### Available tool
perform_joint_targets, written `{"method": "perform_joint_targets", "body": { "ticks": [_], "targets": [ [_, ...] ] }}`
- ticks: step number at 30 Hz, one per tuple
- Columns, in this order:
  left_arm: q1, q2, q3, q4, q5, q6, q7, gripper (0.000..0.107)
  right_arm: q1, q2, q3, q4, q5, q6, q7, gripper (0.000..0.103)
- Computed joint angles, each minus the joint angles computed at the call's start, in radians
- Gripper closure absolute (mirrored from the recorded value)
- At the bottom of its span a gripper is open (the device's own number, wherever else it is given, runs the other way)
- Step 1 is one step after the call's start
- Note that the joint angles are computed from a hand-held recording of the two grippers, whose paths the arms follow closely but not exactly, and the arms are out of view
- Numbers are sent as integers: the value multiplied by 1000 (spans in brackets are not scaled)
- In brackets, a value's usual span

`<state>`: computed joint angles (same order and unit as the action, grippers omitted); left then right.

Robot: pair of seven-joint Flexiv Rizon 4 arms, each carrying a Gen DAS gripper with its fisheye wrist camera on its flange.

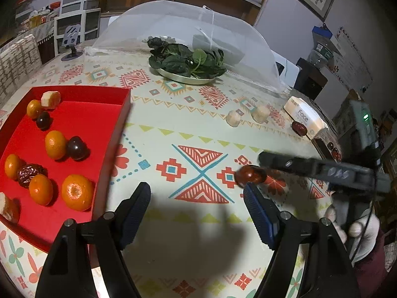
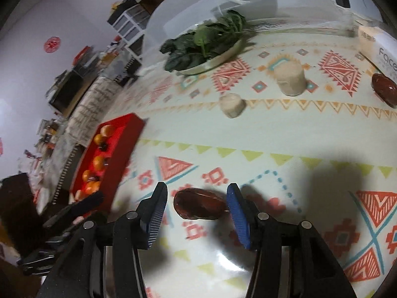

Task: Organize fruits
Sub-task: 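Grasp a red date with the left gripper while the right grasps a white yam piece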

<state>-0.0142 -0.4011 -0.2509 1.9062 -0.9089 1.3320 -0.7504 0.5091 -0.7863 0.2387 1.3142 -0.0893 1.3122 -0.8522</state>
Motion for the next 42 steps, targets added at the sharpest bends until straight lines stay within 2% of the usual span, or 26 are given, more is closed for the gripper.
{"method": "perform_joint_targets", "body": {
  "ticks": [2,4,6,8,12,14,17,24,28,29,30,31,36,42],
  "targets": [
    [0,-4,-1,-4,5,-9,5,30,8,26,-30,34,-4,35,18,49],
    [1,-9,-6,-8,7,-25,15,30,47,72,-126,102,-36,78,86,49],
    [-4,-21,-9,-22,16,-41,25,30,101,106,-249,152,-93,89,188,49],
    [-3,-35,-22,-42,15,-64,49,30,132,123,-334,184,-139,91,269,49],
    [-31,-89,-11,-112,80,-85,45,30,137,77,-400,120,-226,31,347,49],
    [-59,-125,24,-163,163,-103,-8,30,120,41,-389,55,-266,-24,346,49],
    [-68,-164,40,-222,246,-139,-64,30,75,-38,-335,-80,-305,-125,316,49],
    [-49,-203,1,-263,312,-174,-53,30,30,-152,-271,-276,-318,-258,251,49],
    [-61,-214,5,-271,343,-151,-58,31,31,-188,-268,-342,-314,-313,220,49],
    [-66,-215,9,-270,353,-139,-63,36,31,-195,-268,-354,-312,-325,214,51],
    [-71,-216,15,-270,366,-128,-70,42,32,-199,-269,-362,-310,-333,210,56],
    [-82,-216,29,-268,387,-110,-82,60,31,-203,-266,-369,-305,-339,204,61],
    [-47,-201,-4,-242,380,-96,-92,62,41,-187,-283,-341,-306,-334,225,61],
    [42,-134,-99,-152,238,-39,-20,62,54,-112,-302,-216,-322,-255,299,61]
  ]
}}
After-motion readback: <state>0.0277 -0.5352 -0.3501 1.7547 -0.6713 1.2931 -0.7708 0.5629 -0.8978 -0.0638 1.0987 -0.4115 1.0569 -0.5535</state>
